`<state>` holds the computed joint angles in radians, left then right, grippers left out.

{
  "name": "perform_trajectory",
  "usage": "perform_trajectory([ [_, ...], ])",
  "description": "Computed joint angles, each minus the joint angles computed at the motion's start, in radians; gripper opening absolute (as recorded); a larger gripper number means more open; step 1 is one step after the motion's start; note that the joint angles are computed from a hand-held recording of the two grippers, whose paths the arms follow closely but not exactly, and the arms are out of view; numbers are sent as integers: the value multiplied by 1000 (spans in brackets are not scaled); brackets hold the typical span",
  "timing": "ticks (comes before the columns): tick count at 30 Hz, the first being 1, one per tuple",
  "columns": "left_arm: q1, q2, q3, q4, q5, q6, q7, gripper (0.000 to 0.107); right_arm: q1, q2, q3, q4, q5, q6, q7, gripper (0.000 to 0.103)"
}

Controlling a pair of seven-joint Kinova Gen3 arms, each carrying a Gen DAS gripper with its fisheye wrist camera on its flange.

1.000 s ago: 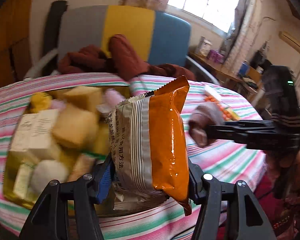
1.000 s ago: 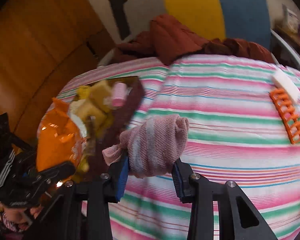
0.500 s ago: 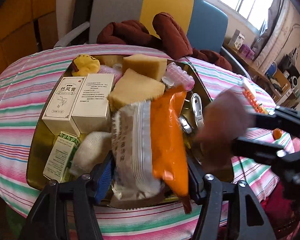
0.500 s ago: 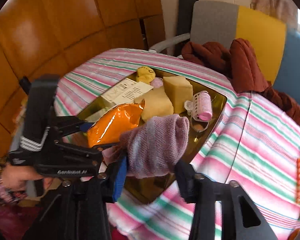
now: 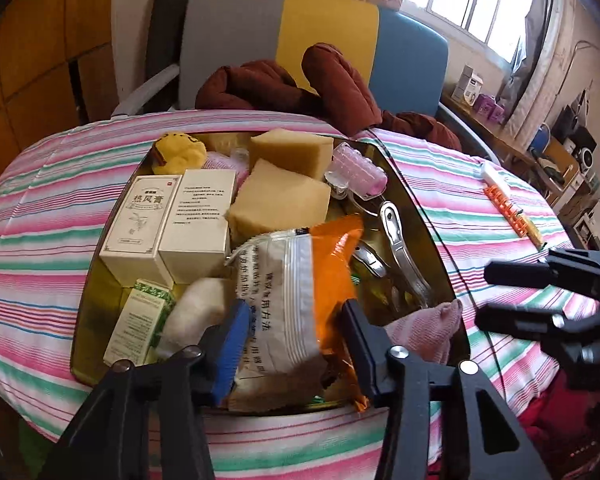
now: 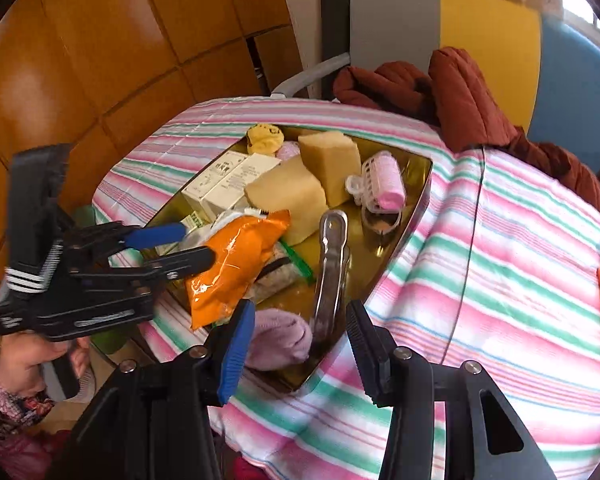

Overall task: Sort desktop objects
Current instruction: 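Open both tools to drop the bag and sock into the tray, then move both tools back to the table toward the mandarin and crackers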

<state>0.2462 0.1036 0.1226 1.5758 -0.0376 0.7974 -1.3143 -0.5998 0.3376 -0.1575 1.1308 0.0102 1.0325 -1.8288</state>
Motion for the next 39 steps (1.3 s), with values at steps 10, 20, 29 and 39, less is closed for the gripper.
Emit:
perform_trajectory([
  [10,-32,0,-8,20,84,-61,-15,50,-89,110,25,-126,83,152,21,22],
  [20,-69,-103,-16,100,94,-140,105,60,-84,60,67,-54,138,1,-133,22],
  [29,-34,-63,16,44,139,-111,57,60,-8,-66,60,79,171,-12,-224,33],
  [39,52,33,61,-68,154,-55,3,68,92,-147,54,212,189,-5,-285,39],
])
